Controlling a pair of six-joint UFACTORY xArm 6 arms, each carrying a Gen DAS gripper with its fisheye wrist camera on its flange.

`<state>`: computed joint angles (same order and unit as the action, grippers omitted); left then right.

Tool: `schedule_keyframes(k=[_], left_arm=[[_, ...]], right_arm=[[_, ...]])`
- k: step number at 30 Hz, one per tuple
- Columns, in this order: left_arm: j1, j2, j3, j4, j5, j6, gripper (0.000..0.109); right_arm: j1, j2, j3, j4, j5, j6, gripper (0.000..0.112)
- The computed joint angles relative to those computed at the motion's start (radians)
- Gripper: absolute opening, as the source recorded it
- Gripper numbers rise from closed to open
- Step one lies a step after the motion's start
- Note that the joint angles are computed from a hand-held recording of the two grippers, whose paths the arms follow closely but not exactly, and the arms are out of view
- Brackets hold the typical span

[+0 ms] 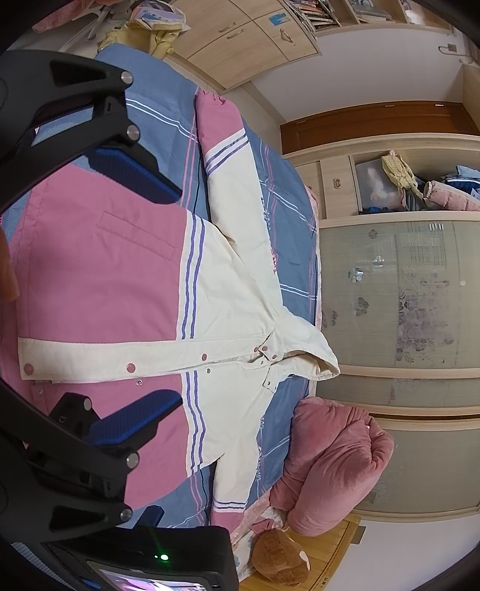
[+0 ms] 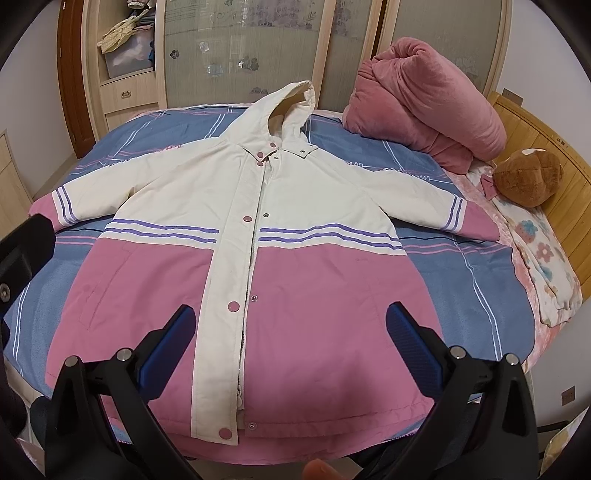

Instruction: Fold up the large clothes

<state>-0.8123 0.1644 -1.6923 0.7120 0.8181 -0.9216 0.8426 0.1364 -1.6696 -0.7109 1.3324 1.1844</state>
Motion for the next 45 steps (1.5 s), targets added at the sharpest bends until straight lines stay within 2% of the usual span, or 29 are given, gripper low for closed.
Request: schedule_keyframes(k=[13, 45], left_arm=[[0.004, -0.021, 0.049, 0.012, -0.019, -0.017, 0.101], [-0.014, 0.038, -0.035, -0.023, 0.038, 0.016, 0.101]], right_arm=[[-0.003, 0.001, 0.001, 0.004, -0.003, -0.001, 0.102], [-0.023, -0.005, 0.022, 0.031, -0.026, -0.001, 0.102]])
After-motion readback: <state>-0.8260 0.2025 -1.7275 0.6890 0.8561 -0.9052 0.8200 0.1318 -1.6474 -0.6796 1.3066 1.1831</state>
